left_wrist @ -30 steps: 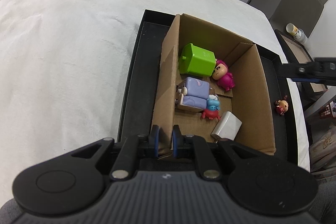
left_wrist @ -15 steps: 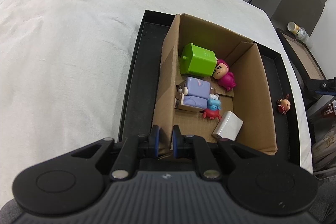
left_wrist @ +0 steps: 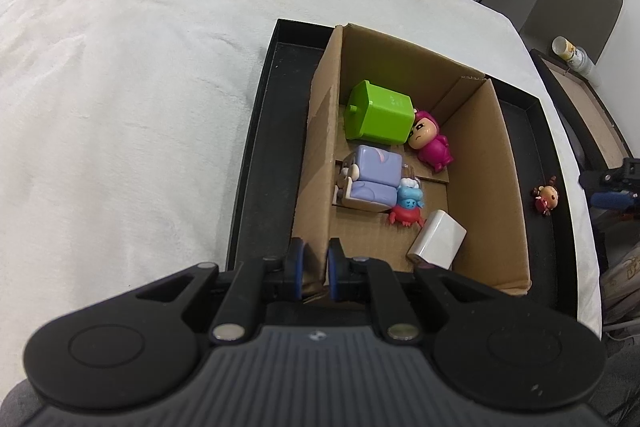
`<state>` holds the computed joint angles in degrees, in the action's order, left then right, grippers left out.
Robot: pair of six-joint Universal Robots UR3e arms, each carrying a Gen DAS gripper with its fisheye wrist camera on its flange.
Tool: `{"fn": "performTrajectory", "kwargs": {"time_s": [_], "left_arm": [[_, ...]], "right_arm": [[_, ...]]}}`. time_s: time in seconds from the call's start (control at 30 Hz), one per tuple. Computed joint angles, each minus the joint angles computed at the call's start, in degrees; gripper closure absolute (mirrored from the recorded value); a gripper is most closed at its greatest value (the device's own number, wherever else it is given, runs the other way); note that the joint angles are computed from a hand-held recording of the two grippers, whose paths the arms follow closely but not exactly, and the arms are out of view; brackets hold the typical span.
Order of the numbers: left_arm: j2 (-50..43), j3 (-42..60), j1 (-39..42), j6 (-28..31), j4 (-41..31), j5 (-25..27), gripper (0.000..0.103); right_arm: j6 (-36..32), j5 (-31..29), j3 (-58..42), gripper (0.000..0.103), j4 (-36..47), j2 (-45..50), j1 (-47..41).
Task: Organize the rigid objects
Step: 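Move the right gripper to the red-haired girl doll and close on it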
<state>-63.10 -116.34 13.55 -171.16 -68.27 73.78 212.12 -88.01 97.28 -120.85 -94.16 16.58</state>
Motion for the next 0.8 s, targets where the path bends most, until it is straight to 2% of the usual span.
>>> {"fn": "performTrajectory", "kwargs": {"time_s": [0.37, 0.67, 0.8], "left_arm": [[-0.6, 0.1, -1.0, -0.3, 0.8, 1.1, 0.092], [-1.2, 0.2, -2.4, -1.2, 1.7, 2.4, 0.092], [-1.7, 0.6, -2.3, -1.1, 1.6, 2.4, 0.092]], "right_arm": [[5.9, -1.1, 15.3, 0.049, -15.2, -0.7, -1.9], [5.3, 1.3, 17.1, 0.049, -19.8, 2.3, -4.9], [4.8, -1.8, 15.9, 0.049, -20.5, 4.6, -3.5]]}}
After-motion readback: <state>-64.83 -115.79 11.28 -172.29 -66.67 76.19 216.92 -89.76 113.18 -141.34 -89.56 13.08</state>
